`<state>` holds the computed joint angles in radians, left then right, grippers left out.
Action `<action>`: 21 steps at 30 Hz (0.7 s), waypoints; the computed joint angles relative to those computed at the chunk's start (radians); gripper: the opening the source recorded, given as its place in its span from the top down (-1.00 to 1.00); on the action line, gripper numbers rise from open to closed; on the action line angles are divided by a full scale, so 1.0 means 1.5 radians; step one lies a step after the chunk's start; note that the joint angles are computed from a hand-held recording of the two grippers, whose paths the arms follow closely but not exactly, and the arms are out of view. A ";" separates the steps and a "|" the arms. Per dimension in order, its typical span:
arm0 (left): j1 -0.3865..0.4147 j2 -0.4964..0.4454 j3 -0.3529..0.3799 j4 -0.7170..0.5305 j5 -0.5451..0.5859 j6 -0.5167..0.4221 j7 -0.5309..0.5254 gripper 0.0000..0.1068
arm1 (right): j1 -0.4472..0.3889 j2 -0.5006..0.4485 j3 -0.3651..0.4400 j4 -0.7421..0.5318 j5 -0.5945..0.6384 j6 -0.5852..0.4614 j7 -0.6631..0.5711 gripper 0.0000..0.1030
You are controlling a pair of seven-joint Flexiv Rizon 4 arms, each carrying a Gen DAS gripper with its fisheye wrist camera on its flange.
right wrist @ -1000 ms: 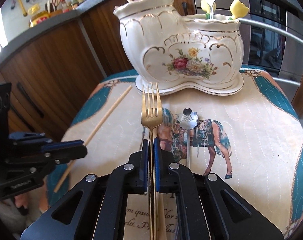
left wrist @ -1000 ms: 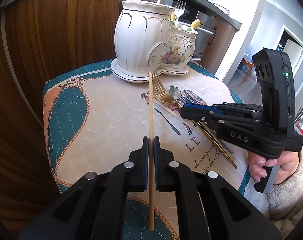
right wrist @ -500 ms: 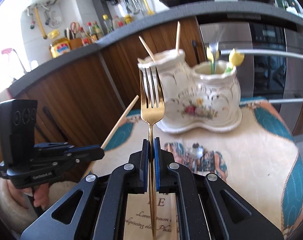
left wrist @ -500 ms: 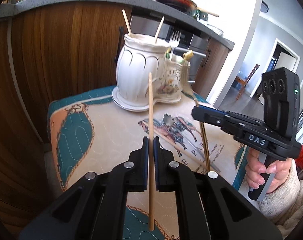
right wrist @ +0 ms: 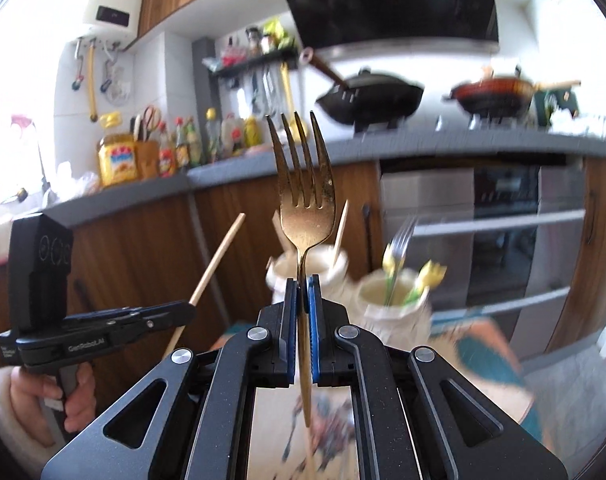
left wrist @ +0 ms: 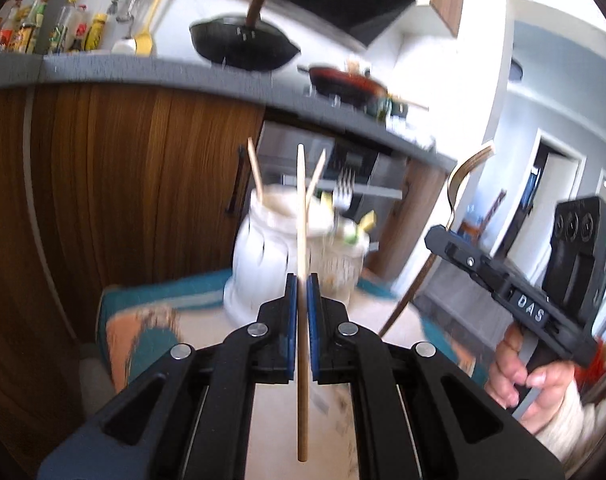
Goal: Organize utensils
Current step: 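Lift the chopstick with the left tool while the right tool lifts the fork over the holder, then drop the chopstick into the larger pot while the right tool drops the fork into the smaller pot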
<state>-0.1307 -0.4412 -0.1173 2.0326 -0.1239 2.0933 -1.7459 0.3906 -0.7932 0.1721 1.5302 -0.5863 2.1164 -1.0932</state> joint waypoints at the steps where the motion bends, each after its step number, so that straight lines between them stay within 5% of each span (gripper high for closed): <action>1: -0.009 -0.004 0.008 -0.012 -0.008 0.010 0.006 0.91 | 0.018 0.001 -0.019 -0.013 0.027 0.001 -0.012 0.87; 13: -0.051 -0.120 0.038 -0.227 -0.098 0.062 0.118 0.91 | 0.052 -0.098 -0.067 -0.244 0.131 -0.033 -0.005 0.87; 21: -0.079 -0.208 0.055 -0.352 -0.151 0.047 0.207 0.91 | 0.033 -0.180 -0.053 -0.359 0.101 -0.056 0.051 0.87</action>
